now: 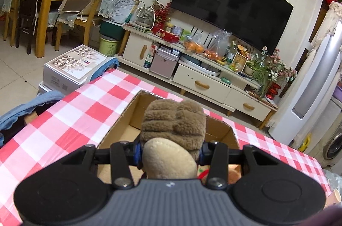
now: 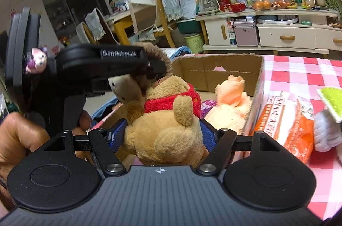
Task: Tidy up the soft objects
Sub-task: 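Open both tools to drop the brown plush and teddy bear into the box, then move both open tools away from the box back over the table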
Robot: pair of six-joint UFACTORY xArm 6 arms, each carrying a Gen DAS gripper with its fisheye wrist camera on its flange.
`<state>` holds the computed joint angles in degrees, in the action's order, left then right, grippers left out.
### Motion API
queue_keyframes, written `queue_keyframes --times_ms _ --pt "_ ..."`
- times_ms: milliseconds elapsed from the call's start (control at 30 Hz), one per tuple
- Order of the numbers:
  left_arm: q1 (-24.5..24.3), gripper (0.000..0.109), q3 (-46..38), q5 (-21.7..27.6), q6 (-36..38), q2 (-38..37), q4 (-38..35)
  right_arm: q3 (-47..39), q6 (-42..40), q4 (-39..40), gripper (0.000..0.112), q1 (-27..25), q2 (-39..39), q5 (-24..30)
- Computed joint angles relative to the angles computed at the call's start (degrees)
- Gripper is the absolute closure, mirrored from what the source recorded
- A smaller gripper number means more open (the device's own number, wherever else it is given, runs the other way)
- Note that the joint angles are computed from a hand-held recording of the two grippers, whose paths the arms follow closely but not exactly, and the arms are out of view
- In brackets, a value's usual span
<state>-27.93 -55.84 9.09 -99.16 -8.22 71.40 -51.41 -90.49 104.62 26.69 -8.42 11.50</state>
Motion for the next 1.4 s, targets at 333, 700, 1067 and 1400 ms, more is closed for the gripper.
queue_keyframes --times_ms 333,700,1067,1400 --pt "-1.04 0.048 0.34 2.92 7.67 0.07 -7.38 -0.83 0.67 -0.26 0.01 2.28 1.53 -3.46" --pt "-3.45 0.028 -1.06 6.04 3.56 -0.38 -2.05 6.87 -2.99 7.44 0.009 2.4 -8.96 -3.68" --pt "-6.36 0.02 -2.72 7.13 2.41 0.83 0.41 6.84 -32.27 36.34 0.009 2.05 -12.5 -9.67" --pt "-8.92 0.01 -4.6 7.57 0.01 2.51 2.8 5.64 -51.29 56.32 0.009 -1.16 -13.35 -11.17"
